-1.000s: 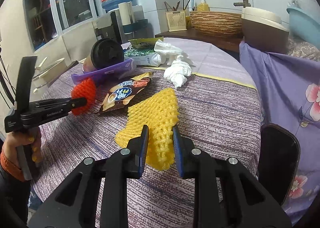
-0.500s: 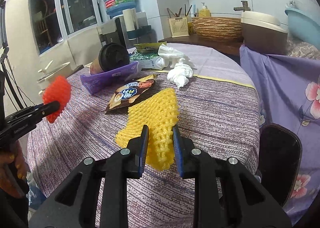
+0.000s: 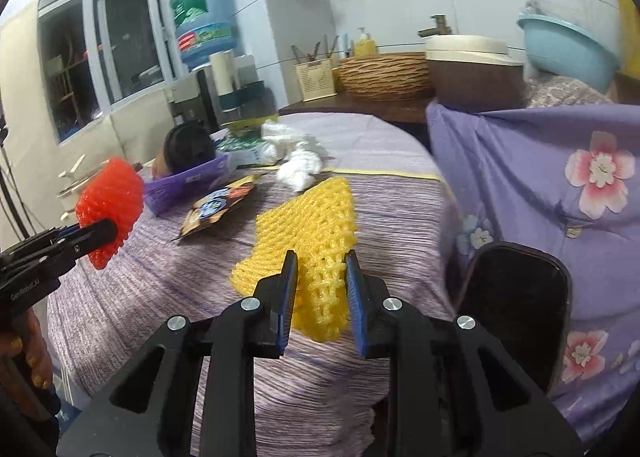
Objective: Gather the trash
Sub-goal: 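Drop the yellow net into the black bin with the right gripper while the left holds the orange net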
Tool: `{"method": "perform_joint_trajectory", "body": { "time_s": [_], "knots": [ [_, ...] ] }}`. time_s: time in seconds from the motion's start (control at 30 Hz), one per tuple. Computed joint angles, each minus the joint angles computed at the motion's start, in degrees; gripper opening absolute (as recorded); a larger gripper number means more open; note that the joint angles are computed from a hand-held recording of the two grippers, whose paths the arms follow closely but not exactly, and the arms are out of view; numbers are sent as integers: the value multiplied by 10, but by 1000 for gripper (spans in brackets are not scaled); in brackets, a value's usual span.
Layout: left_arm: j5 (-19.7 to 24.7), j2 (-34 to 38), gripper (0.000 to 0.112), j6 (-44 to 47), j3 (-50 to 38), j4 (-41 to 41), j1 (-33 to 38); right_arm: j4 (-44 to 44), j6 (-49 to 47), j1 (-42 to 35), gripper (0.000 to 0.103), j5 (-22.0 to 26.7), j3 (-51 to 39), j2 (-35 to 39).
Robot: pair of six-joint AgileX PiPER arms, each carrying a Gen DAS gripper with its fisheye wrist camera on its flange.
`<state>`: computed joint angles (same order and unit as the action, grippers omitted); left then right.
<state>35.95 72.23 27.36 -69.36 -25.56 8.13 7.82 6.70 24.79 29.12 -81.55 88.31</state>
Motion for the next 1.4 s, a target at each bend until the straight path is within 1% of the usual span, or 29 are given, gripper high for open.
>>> {"method": "perform_joint_trajectory", "body": {
  "time_s": [0.2, 0.37, 0.53, 0.67, 0.8, 0.9, 0.93, 1.0, 1.07, 1.1, 1.13, 1.27, 1.4],
  "knots": [
    [-15, 24, 24, -13, -19, 11, -68, 0, 13, -67, 25, -16, 47, -31],
    [-21, 48, 24, -27, -43, 26, -118, -9, 22, -117, 25, -21, 66, -28],
    [-27, 68, 24, -42, -64, 42, -158, -20, 31, -158, 25, -34, 88, 0],
    [-24, 82, 24, -35, -76, 33, -171, -14, 24, -180, 25, -45, 99, 35],
    [-17, 96, 24, -28, -88, 19, -180, -18, 33, -189, 25, -52, 102, 76],
    [-12, 108, 24, -25, -95, 15, -187, -50, 65, -185, 26, -59, 106, 102],
    [-11, 112, 24, -26, -97, 16, -191, -55, 69, -184, 27, -59, 106, 109],
    [-7, 123, 24, -28, -102, 19, -199, -46, 63, -187, 39, -62, 107, 118],
    [-3, 134, 24, -31, -109, 22, -206, -55, 79, -189, 77, -69, 114, 121],
    [-1, 138, 24, -32, -111, 23, -208, -75, 103, -188, 79, -80, 123, 116],
    [-1, 142, 24, -33, -114, 26, -212, -93, 122, -188, 79, -83, 127, 112],
    [4, 166, 24, -30, -134, 29, -228, -104, 130, -201, 79, -79, 135, 94],
    [22, 206, 24, -25, -172, 23, -252, -144, 165, -214, 80, -76, 149, 56]
  ]
}}
